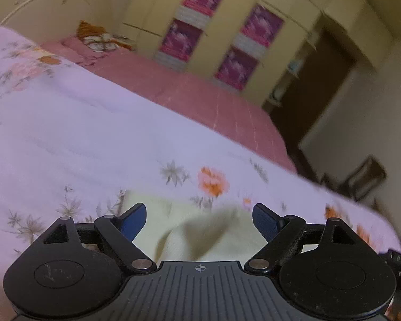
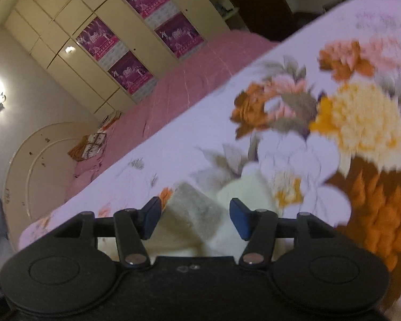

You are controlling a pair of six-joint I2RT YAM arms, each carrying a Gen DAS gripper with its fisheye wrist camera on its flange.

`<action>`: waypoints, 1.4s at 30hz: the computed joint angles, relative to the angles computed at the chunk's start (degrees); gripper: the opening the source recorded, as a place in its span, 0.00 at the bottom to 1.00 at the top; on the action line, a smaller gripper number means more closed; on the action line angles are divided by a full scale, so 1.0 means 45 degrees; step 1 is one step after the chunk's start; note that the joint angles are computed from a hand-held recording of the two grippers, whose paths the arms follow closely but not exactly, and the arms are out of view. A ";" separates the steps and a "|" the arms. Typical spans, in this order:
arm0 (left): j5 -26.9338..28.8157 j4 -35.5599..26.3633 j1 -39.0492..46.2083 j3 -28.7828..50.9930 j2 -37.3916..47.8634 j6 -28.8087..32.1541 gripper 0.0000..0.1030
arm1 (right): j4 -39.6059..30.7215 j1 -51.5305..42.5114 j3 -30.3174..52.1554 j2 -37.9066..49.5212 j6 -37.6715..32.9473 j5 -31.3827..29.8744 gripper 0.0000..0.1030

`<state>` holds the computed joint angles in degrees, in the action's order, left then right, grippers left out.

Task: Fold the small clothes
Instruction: 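Grasp the hem with the right gripper while the left gripper lifts it toward the collar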

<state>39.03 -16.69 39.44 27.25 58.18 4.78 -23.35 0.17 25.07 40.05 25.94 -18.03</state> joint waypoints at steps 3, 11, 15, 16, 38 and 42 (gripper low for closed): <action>-0.0333 -0.0600 0.0126 -0.0219 -0.0296 0.1827 0.83 | -0.0975 0.0995 0.0163 -0.0450 -0.1376 0.1612 0.55; -0.2482 0.0240 -0.0998 -0.0823 -0.0013 0.2479 0.29 | -0.0997 0.2929 -0.0268 -0.0202 -0.2374 0.4378 0.51; -0.2324 0.0670 -0.0267 -0.1322 -0.0377 0.2400 0.05 | -0.0837 0.3302 -0.0446 0.0033 -0.2549 0.4349 0.12; -0.2250 0.0773 0.0012 -0.1455 -0.0481 0.2431 0.04 | -0.0967 0.3469 -0.0486 -0.0311 -0.2533 0.4402 0.09; -0.3393 0.3301 -0.2272 -0.1057 0.1904 0.0677 0.04 | 0.1643 0.4185 0.0047 0.2955 -0.3333 0.6026 0.19; -0.3157 0.3087 -0.1752 -0.1263 0.1586 0.1111 0.04 | 0.1692 0.2445 -0.0489 0.2171 -0.3817 0.4921 0.15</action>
<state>24.83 -2.80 31.55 21.57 65.32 9.78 -15.74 11.17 22.87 49.81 8.76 4.12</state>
